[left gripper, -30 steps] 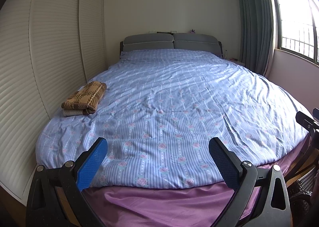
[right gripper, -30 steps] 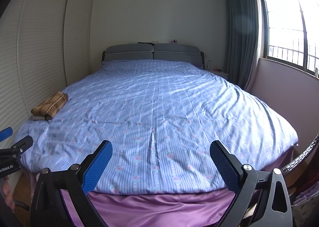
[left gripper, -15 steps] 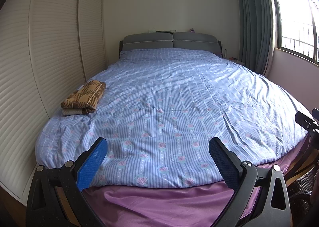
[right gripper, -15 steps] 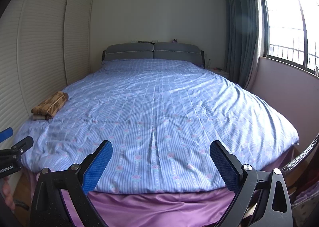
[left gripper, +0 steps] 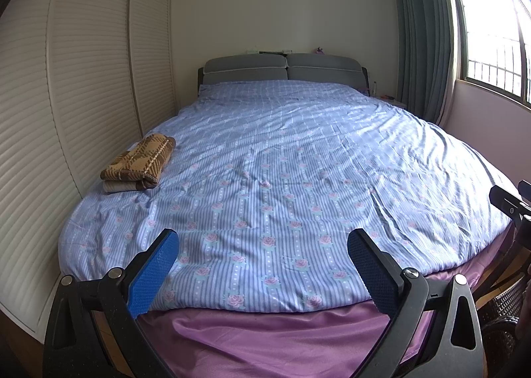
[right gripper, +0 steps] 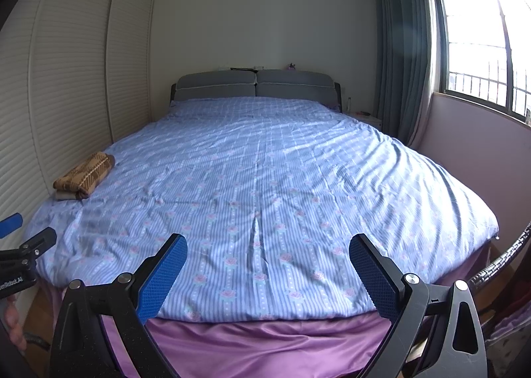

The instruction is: Fold small clothes

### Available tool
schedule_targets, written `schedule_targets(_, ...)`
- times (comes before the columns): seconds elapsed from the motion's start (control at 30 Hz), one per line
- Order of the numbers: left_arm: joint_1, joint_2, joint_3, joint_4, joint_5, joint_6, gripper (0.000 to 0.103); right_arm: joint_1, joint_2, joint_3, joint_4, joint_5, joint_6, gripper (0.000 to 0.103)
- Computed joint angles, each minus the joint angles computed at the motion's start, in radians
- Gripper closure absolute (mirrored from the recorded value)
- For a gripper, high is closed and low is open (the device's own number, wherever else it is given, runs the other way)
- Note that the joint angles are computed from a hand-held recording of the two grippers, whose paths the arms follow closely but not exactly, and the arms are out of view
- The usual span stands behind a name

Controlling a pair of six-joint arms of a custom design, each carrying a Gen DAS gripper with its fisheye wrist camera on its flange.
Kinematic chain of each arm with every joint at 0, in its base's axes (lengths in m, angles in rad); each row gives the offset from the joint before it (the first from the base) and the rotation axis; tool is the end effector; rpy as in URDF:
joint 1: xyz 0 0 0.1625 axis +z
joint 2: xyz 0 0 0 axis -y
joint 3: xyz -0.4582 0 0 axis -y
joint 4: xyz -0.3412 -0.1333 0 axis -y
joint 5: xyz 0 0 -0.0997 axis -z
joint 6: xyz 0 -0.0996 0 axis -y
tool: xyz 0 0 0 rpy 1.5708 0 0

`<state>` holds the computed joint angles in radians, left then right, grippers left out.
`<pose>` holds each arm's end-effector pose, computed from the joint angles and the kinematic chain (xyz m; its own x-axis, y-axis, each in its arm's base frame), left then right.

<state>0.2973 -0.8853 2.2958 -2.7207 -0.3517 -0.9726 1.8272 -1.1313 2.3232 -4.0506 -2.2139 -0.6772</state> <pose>-0.3466 -0.3434 0.1215 -0.6900 -0.0085 -0.7237 0.6280 0.4901 -0.6045 0.1791 -0.3930 0.3336 -0.6727 0.1068 0.7322 -0.6317 0.4323 -0.6435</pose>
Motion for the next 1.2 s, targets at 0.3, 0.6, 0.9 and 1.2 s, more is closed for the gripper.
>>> schedule_targets(0.3,-0.005,-0.005,0.009,-0.009,0.008,-0.002,0.000,-0.002,-0.001,0.001,0.001,0.003,0.002,0.004)
schedule_targets(0.6,0.001,-0.017,0.002,0.017,0.004,-0.018,0.000,-0.002,0.000,0.002,0.001,0.004,0.003,0.004)
schedule_targets(0.9,0.001,-0.018,0.002,0.035,0.003,-0.036,0.000,-0.002,0.001,0.003,-0.002,0.005,0.001,0.004)
schedule_targets(1.2,0.000,-0.007,0.001,0.020,0.000,-0.014,0.000,-0.002,0.001,0.003,-0.002,0.005,0.002,0.004)
